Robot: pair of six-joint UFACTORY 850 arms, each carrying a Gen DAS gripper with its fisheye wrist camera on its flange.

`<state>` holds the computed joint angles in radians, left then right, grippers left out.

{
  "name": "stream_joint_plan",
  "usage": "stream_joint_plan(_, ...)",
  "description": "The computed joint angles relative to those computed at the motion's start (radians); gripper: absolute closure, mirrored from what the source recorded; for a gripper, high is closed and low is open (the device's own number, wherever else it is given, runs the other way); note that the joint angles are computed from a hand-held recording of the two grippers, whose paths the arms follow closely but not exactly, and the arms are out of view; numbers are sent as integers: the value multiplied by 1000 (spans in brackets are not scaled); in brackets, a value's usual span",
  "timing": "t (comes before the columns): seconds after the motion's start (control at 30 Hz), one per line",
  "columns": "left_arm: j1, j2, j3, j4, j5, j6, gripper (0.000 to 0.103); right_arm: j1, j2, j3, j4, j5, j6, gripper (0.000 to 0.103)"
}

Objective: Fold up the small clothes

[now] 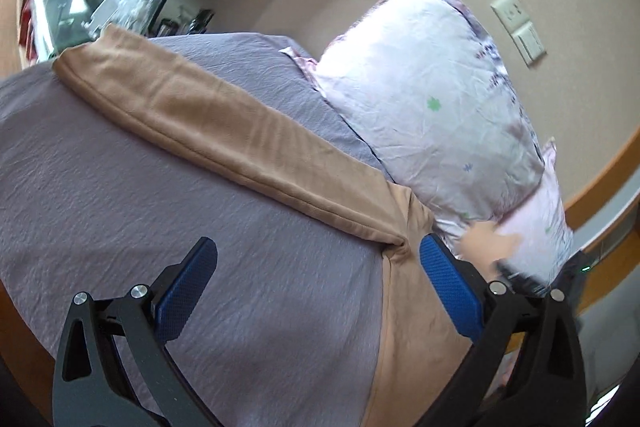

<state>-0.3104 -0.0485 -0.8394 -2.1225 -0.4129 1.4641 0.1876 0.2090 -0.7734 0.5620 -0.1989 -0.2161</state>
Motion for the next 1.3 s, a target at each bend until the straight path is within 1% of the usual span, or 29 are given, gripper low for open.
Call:
stream_joint_plan(0.03, 9, -5, -5, 22, -1, -32, 4, 20, -33, -11, 67, -39, -63, 93)
stream_joint_plan(0.07, 20, -10, -11, 48, 0, -67, 7, 31, -66, -24, 162, -85, -146, 84)
stream_joint_plan(0.1, 28, -12, -13, 62, -2, -86, 9, 34, -66, -17, 219, -100, -195, 68)
stream_joint_plan(0.13, 38, -17, -19, 81, 0, -117, 9, 27, -44, 3, 301, -92, -268, 58)
stream_joint_plan(0.17, 51, -23, -24, 94, 2, -149, 9, 15, -13, 26, 359, -71, -320, 42)
stream_joint_plan(0.2, 62, -28, -28, 99, 5, -171, 11, -2, 19, 45, 400, -52, -355, 33)
stream_joint_plan(0.23, 76, -37, -35, 114, 13, -214, 12, -28, 64, 72, 445, -46, -394, 32)
stream_joint_plan(0.3, 96, -53, -48, 144, 14, -285, 18, -70, 128, 111, 453, -63, -397, 27)
stream_joint_plan(0.33, 106, -61, -53, 158, 11, -320, 19, -67, 151, 128, 433, -52, -363, 26)
stream_joint_plan(0.4, 123, -77, -66, 190, 18, -404, 27, -94, 204, 160, 389, -67, -304, 23)
stream_joint_plan(0.47, 137, -86, -78, 206, 34, -464, 31, -144, 242, 187, 437, -115, -346, 23)
stream_joint_plan(0.53, 151, -98, -94, 250, 37, -554, 35, -186, 259, 205, 515, -158, -419, 23)
stream_joint_plan(0.63, 179, -125, -121, 280, 25, -638, 44, -201, 297, 234, 541, -178, -441, 22)
stream_joint_plan(0.67, 186, -131, -126, 289, 18, -665, 49, -207, 305, 240, 553, -187, -456, 21)
stream_joint_plan(0.7, 193, -137, -133, 322, 15, -709, 58, -217, 312, 246, 574, -200, -482, 21)
stream_joint_plan(0.73, 194, -146, -150, 397, 35, -774, 67, -217, 314, 247, 580, -204, -488, 21)
stream_joint_plan(0.77, 188, -155, -170, 502, 63, -853, 85, -229, 322, 252, 594, -217, -505, 21)
stream_joint_plan(0.8, 181, -165, -190, 607, 93, -922, 97, -239, 330, 256, 604, -228, -518, 21)
stream_joint_plan(0.9, 138, -163, -241, 885, 180, -1097, 98, -272, 372, 274, 606, -239, -527, 21)
stream_joint_plan(0.97, 75, -144, -285, 1025, 252, -1134, 99, -300, 422, 294, 578, -227, -507, 21)
stream_joint_plan(1.0, 44, -138, -309, 1049, 269, -1115, 99, -312, 442, 303, 570, -221, -500, 20)
stream_joint_plan(1.03, -4, -134, -348, 1044, 282, -1053, 99, -327, 463, 312, 562, -218, -494, 20)
stream_joint_plan(1.1, -81, -138, -405, 940, 288, -860, 99, -375, 512, 337, 561, -218, -491, 20)
stream_joint_plan(1.13, -145, -149, -449, 899, 282, -755, 99, -399, 529, 347, 562, -221, -489, 19)
stream_joint_plan(1.2, -235, -182, -509, 780, 247, -551, 99, -460, 561, 370, 563, -233, -477, 19)
stream_joint_plan(1.23, -280, -208, -542, 763, 211, -494, 99, -489, 571, 381, 567, -242, -473, 19)
stream_joint_plan(1.27, -334, -249, -587, 788, 159, -478, 99, -531, 582, 395, 573, -256, -470, 19)
stream_joint_plan(1.3, -385, -296, -634, 843, 112, -502, 99, -552, 586, 403, 571, -260, -466, 19)
